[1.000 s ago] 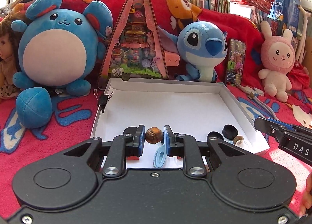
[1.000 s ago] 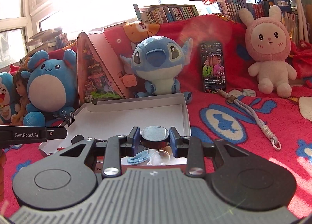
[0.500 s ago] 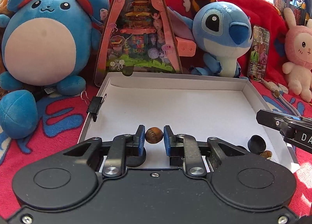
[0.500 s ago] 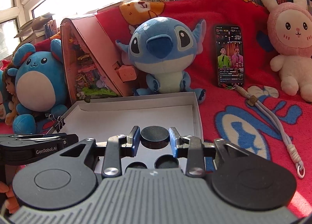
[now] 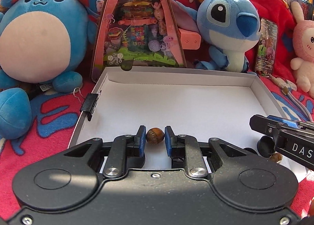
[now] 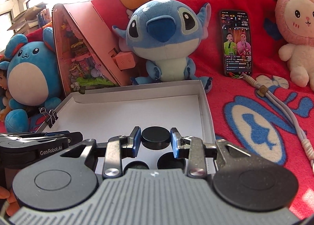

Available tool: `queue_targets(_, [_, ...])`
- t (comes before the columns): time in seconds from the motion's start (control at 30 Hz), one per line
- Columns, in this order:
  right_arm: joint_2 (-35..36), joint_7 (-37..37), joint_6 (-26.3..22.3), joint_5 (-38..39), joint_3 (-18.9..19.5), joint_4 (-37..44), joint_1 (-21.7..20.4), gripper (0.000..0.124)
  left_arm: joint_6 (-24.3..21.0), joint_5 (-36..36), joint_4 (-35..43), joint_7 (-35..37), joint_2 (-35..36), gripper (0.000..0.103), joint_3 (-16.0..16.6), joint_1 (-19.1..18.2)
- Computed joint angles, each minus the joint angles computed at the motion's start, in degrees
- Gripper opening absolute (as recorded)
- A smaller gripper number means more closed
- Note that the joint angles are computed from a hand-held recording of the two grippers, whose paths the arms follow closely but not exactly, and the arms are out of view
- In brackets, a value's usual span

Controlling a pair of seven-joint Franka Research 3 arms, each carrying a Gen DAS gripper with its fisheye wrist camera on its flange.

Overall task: Organize rigid objects
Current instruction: 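Carry the acorn and black cap with both tools into the white box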

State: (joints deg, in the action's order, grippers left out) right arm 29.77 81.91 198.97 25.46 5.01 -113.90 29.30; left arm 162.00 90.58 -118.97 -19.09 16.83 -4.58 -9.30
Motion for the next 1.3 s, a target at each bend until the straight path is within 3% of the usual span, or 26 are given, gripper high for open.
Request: queue_targets(1.3, [1.59,0.13,-3.38,1.69,-4.04,2.28,3.95,0.038,-1.02,2.10,0.36,0.05,0.64,0.020,-0.11,-0.11])
